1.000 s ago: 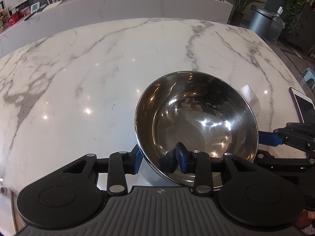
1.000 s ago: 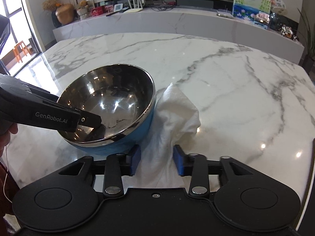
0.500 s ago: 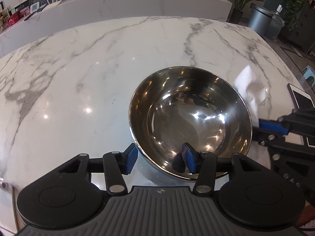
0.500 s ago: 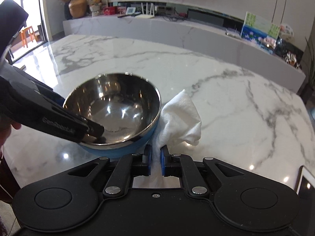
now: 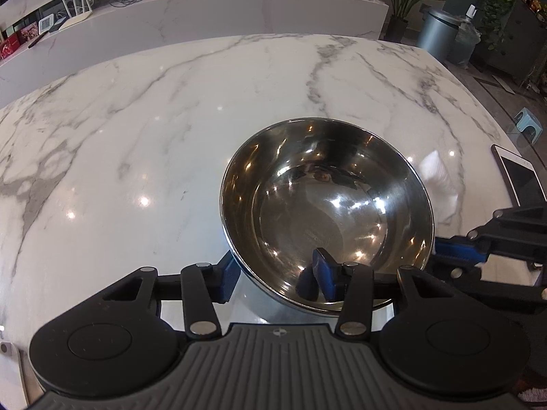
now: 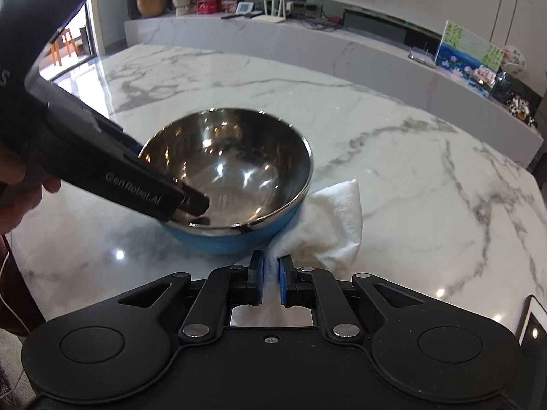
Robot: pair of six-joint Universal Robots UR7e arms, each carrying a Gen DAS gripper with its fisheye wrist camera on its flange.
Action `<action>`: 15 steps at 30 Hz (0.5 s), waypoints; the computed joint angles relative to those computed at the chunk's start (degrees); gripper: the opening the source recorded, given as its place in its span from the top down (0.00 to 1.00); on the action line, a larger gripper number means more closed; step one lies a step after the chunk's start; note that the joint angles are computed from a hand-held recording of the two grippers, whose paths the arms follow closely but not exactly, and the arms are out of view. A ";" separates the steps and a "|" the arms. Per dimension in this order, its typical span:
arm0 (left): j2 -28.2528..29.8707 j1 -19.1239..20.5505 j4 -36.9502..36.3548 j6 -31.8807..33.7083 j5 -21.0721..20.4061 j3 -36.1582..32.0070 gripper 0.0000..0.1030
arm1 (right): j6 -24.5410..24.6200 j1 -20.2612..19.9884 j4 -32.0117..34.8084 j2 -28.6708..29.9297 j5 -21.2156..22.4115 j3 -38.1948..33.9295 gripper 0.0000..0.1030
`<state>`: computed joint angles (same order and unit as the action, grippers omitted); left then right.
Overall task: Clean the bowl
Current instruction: 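Wipe the blue outer wall with the tissue while the left gripper holds the rim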
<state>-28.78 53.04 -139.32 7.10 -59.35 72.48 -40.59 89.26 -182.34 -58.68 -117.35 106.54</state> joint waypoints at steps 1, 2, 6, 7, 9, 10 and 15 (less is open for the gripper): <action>-0.02 0.02 0.06 -0.20 -0.02 -0.02 0.58 | 0.21 -0.04 0.19 0.07 -0.10 -0.08 0.93; -0.06 0.03 0.12 -0.78 0.01 0.00 0.58 | 0.43 -0.08 0.38 0.15 -0.20 -0.17 0.93; -0.44 0.27 0.76 -4.77 -0.78 0.08 0.55 | 1.09 -0.15 0.84 0.00 -0.33 -0.21 0.93; -0.45 0.28 0.88 -5.07 -1.06 0.09 0.55 | 1.00 -0.15 0.86 -0.02 -0.34 -0.21 0.93; -0.46 0.30 1.11 -5.62 -1.50 0.09 0.55 | 0.82 -0.13 0.85 0.04 -0.35 -0.26 0.93; -0.37 0.25 1.30 -5.70 -1.27 -0.01 0.55 | 0.74 -0.11 0.89 0.04 -0.33 -0.28 0.93; -0.05 0.19 1.89 -4.55 -0.71 -0.42 0.56 | 1.11 -0.14 2.41 -0.73 1.01 -0.16 0.93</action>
<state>-28.83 53.23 -137.44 2.55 -60.06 72.06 -39.48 89.12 -179.93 -59.41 -116.34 106.38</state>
